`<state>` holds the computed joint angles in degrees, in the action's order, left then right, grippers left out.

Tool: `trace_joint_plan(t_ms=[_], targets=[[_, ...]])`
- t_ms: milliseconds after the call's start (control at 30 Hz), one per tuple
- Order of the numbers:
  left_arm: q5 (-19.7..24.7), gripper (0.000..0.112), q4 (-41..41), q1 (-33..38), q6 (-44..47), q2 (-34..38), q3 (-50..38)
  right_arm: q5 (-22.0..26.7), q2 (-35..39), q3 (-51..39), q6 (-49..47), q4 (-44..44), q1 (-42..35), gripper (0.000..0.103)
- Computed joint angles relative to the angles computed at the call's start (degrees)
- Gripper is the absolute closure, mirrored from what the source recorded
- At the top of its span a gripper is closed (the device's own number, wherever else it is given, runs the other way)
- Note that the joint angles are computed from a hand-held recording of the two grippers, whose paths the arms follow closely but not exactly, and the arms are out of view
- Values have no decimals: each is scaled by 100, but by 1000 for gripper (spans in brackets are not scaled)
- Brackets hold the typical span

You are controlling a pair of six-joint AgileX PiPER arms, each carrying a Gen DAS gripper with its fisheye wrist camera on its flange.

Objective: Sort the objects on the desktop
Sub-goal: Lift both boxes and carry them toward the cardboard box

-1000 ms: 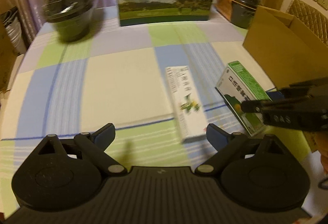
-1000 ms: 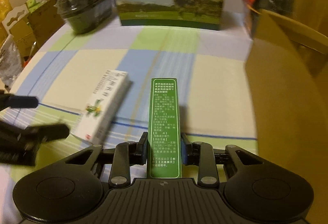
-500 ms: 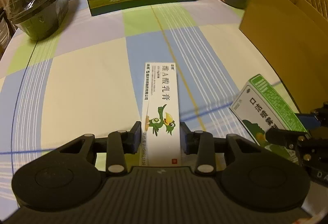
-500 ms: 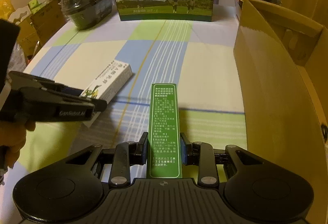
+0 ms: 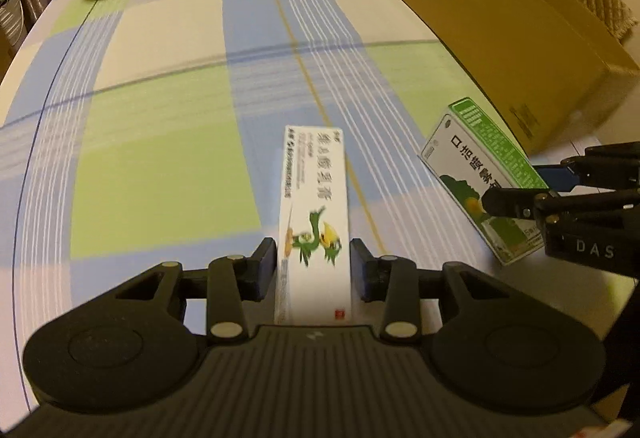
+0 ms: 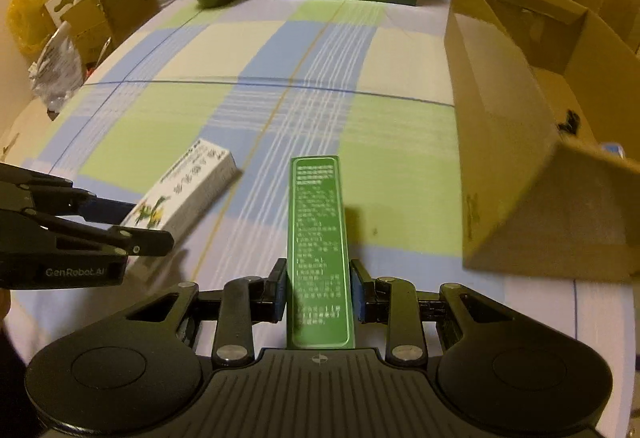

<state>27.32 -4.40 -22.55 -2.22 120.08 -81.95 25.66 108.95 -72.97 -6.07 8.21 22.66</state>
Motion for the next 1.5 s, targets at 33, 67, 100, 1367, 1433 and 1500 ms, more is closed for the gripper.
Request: trace_joint_plan(t_ms=[33, 67, 100, 1367, 1433, 1500], targets=[[-56, 73, 64, -45, -55, -73, 135, -79, -54, 99, 35, 18, -17, 74], [-63, 73, 101, -67, -82, -101, 194, -142, -121, 197, 106, -3, -20, 72], [-59, 73, 111, -73, -104, -106, 223, -178, -164, 261, 215, -75, -4, 71], [-130, 79, 344, -253, -478, -381, 411, -321, -497, 563, 12, -52, 121, 76], [-145, 79, 398, -312, -572, -560, 544, -320, -679, 698, -17, 60, 94, 76], [-148, 79, 524, -387, -737, -722, 647, -330, -809, 769, 52, 39, 92, 76]])
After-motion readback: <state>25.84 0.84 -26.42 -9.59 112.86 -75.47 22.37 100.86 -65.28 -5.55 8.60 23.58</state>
